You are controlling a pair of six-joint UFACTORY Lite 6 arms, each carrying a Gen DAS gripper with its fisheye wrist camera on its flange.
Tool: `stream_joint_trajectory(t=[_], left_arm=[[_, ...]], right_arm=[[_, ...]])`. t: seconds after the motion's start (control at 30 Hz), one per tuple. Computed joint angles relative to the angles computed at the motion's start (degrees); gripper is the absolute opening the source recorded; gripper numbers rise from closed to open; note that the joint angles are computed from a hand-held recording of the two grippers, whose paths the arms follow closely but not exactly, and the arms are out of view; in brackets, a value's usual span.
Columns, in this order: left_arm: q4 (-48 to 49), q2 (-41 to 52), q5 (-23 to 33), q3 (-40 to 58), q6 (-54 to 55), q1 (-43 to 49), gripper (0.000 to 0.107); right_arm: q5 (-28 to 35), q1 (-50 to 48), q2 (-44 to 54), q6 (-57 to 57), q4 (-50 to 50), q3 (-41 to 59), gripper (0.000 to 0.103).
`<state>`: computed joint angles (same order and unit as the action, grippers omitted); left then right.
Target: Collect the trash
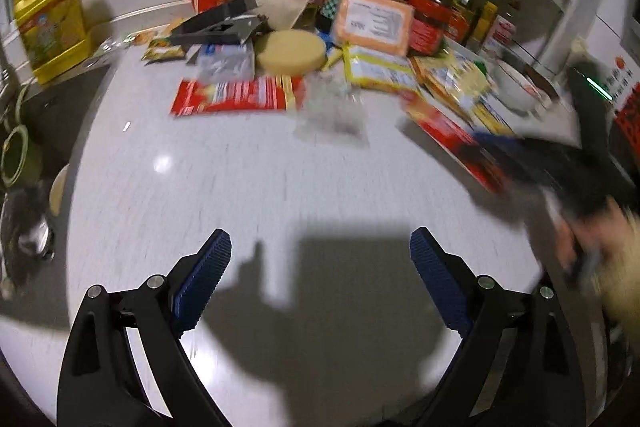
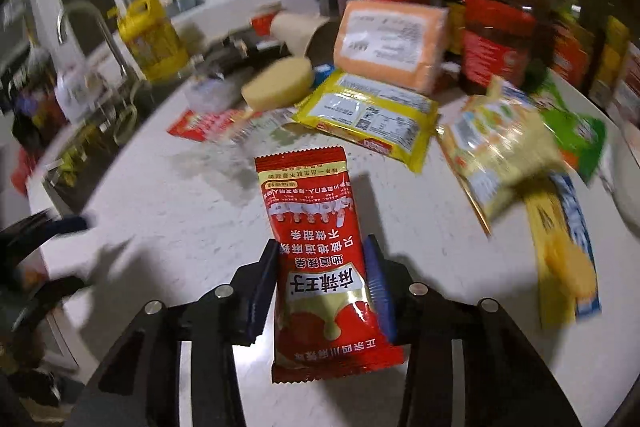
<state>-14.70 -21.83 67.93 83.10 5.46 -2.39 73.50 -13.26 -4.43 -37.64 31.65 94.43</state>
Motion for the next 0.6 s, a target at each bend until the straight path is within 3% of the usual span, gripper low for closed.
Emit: stream_joint_trajectory(t=[0.13, 0.33, 0.37, 0.4, 0.43, 0.47, 0.6], left_arm=[[10.2, 15.0, -7.2, 9.2, -7.5, -8.3, 0.089], [11.6, 32.8, -6.0, 25.3, -12.3, -9.6, 0.087], [9.0, 33.4, -6.5, 25.8, -11.9, -8.2, 0.079], [5.6, 33.9, -6.7, 26.3, -11.2, -6.6, 0.057], [1.8, 35.0, -5.5, 27.6, -10.4, -4.8, 0.029], [-1.2, 35.2, -4.8, 27.5, -9.8, -3.2, 0.014], [-5.5, 33.5, -4.4, 24.4, -6.0, -1.3, 0.003]], right_arm=[[7.3, -10.9, -7.4, -3.0, 6.2, -4.0, 0.042], [14.7, -20.5, -11.0, -5.7, 9.4, -4.7, 0.041], [15.7, -22.0, -11.4, -6.0, 10.0, -5.1, 0.040], [16.5, -23.3, -11.7, -6.3, 10.6, -5.4, 0.025], [18.2, -24.6, -11.4, -6.5, 12.1, -5.6, 0.002], [19.9, -26.2, -11.2, -6.7, 13.1, -5.8, 0.003], [17.2, -24.2, -10.5, -5.1, 11.7, -7.4, 0.003]])
